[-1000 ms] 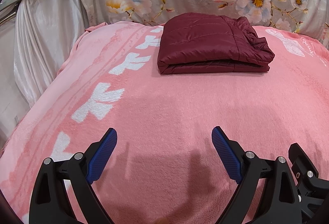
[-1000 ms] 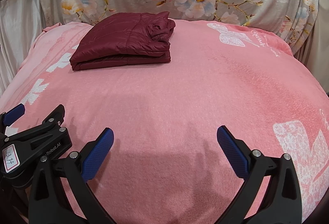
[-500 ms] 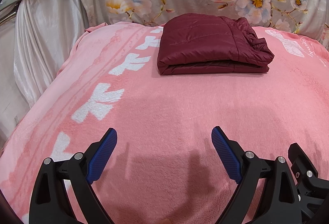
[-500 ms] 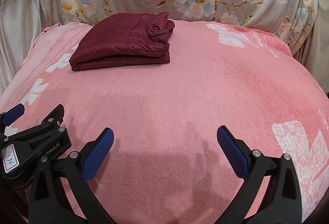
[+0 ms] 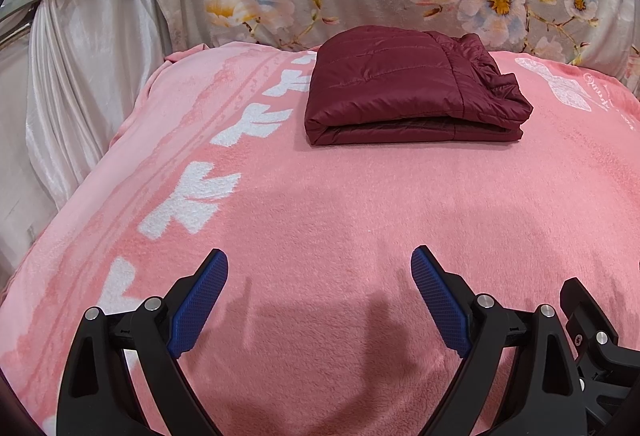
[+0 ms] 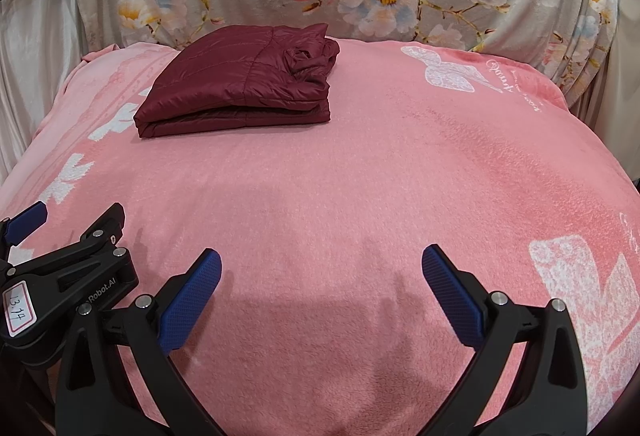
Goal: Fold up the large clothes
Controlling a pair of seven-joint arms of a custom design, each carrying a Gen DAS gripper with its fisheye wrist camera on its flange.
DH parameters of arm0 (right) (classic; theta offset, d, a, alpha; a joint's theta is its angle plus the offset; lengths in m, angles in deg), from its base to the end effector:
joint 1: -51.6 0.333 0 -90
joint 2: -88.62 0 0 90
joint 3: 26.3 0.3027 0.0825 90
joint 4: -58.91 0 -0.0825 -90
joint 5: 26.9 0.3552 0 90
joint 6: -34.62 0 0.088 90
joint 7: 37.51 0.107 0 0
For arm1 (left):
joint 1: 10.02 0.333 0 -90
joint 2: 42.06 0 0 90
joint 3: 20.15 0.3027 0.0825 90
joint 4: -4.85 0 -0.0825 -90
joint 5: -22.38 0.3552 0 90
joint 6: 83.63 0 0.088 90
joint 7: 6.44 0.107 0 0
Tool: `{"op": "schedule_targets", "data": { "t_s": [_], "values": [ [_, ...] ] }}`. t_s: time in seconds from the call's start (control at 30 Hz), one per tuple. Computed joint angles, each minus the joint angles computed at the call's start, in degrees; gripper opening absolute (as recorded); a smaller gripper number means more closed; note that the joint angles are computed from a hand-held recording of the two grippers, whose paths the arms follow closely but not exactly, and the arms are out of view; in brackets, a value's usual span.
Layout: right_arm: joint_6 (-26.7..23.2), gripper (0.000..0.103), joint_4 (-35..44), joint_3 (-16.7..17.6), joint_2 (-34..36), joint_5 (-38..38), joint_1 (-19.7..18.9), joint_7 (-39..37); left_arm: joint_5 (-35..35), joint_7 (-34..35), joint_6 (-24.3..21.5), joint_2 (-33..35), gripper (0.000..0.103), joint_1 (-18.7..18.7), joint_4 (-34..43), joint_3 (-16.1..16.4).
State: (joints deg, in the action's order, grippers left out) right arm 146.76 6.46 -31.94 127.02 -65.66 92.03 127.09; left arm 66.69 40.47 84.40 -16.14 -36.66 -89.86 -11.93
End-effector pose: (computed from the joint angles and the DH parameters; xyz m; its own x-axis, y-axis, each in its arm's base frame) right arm 0.6069 0.4060 0.5468 -0.4648 -0.8819 -0.0792 -0.5858 0.3733 -0.7193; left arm 0.6279 -0.2733 0.4357 -0.2232 -0.9614 -0.1609 -0.5762 0.2632 -0.7737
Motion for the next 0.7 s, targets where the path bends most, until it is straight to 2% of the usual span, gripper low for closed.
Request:
{"op": "schedule_targets", "data": {
  "t_s": [0.37, 0.5, 0.57, 0.7],
  "values": [
    [-0.1, 0.098, 0.2, 0.0, 0.1, 0.0, 0.0, 0.0, 0.5, -0.7, -0.3, -0.1, 0.088, 0.0, 0.0, -0.1],
    [-0.5, 0.098, 0.7, -0.1, 0.4, 0.1, 0.1, -0.2, 1.5, -1.4, -0.1, -0.1, 0.083, -0.5, 0.0, 0.3],
    [-0.9, 0.098, 0.4, -0.2, 0.1, 0.1, 0.1, -0.4, 0.7, 0.0, -0.6, 0.4, 0.082, 0.2, 0.9, -0.7],
    [-0.8, 0.098, -0.6, 0.0, -0.5, -0.2, 0.0, -0.2, 0.4, 0.3, -1.0, 0.7, 0.081, 0.0, 1.5, -0.5]
  ]
}}
